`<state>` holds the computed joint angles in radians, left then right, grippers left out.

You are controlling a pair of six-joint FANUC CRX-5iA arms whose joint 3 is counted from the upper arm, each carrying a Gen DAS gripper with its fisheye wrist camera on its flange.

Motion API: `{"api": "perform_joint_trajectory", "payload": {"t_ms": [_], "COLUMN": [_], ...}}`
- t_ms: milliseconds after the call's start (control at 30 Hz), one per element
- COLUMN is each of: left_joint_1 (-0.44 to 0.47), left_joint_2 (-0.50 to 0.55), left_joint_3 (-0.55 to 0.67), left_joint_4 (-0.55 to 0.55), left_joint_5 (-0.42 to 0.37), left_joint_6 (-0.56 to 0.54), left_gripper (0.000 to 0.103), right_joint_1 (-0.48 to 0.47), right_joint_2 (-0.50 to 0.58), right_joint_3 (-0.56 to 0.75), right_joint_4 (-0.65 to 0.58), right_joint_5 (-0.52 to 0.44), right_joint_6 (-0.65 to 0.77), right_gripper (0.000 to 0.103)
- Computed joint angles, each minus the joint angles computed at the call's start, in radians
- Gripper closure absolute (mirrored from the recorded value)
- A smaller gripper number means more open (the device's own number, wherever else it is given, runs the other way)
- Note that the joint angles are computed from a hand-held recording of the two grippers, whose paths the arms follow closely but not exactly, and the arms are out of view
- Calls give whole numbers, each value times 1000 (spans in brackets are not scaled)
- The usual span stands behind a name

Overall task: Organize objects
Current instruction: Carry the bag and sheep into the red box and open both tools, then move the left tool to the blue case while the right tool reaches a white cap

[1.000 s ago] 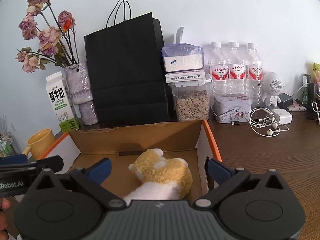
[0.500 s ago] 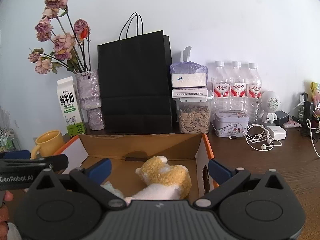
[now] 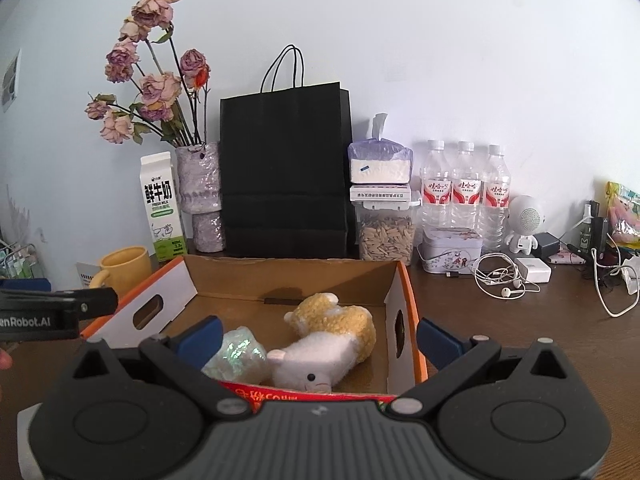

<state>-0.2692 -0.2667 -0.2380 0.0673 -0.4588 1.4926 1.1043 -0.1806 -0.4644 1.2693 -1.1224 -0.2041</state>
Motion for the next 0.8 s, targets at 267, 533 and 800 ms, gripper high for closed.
{"api": "perform_joint_trajectory", "payload": {"t_ms": [267, 533, 800], "left_joint_1": [53, 112, 165], "left_joint_2": [-119, -225, -319], "left_joint_3": [-131, -247, -342], "left_joint_4": [128, 242, 322], "left_joint_5": [-8, -43, -103], "left_joint_6": [-149, -275, -375], "left_gripper": [0, 0, 0], "right_joint_1": [133, 268, 363], "right_joint_2": [-37, -63, -78], "right_joint_3": [-36, -70, -97], "right_joint_4": [-43, -96, -144], "right_joint_5": [-108, -198, -257], "right_joint_6": [-16, -42, -91], "right_gripper": [0, 0, 0]}}
